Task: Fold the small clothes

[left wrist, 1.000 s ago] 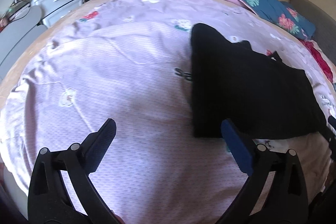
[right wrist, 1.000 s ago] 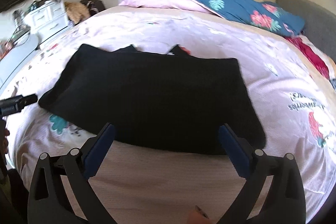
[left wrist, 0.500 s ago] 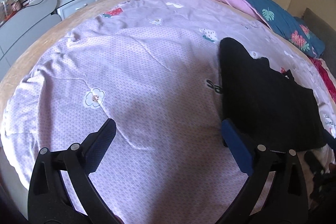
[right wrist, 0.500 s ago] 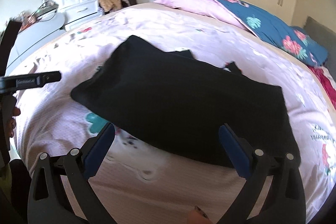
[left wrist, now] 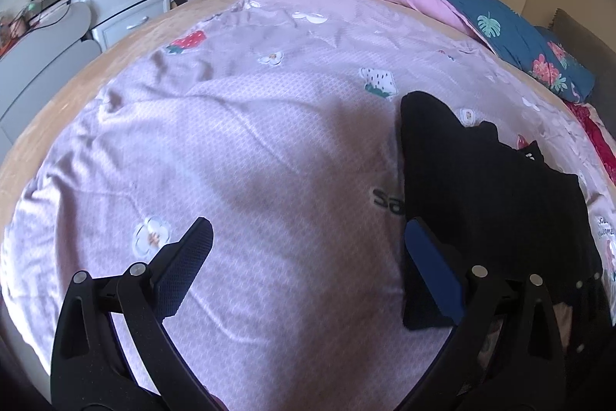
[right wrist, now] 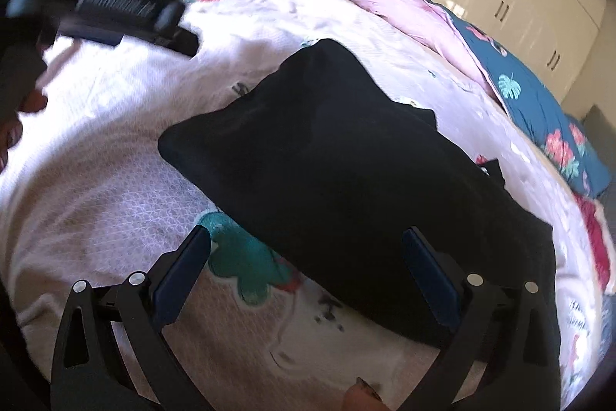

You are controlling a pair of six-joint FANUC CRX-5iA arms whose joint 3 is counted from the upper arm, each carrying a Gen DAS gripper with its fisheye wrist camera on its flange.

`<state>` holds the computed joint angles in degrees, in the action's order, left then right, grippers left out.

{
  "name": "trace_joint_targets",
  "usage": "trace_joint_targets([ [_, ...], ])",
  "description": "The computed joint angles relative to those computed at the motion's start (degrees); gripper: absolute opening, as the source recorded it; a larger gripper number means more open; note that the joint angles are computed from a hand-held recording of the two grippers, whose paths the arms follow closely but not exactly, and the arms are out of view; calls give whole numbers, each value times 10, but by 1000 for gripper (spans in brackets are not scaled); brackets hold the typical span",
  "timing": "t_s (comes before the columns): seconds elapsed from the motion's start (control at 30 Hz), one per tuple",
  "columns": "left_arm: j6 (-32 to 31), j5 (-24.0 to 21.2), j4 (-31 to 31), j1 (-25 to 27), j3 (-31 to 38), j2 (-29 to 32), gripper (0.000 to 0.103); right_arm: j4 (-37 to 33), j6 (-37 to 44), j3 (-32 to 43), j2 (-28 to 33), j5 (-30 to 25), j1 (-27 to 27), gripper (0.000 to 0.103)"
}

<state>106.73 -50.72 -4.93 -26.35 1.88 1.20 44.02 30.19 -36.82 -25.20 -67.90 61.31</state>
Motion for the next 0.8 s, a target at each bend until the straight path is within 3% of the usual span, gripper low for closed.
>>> trace_joint_targets([
  [0.33,-19,-4,19,-3,65,58,94,18,20,24,65,31,-58,99],
  [0.5,-54,-9,90,10,96,99,94,57,18,12,62,56,-74,94],
  [0.63,-96,-22,171,19,115,136,94,71,17,-12,18,87,-65,59],
  [0.7,-108,-27,198,19,123,152,94,75,10,-22,-4,98,-59,28],
  [0.8,-106,-36,191,7,145,169,94,56,-10,-24,-35,111,-58,19],
])
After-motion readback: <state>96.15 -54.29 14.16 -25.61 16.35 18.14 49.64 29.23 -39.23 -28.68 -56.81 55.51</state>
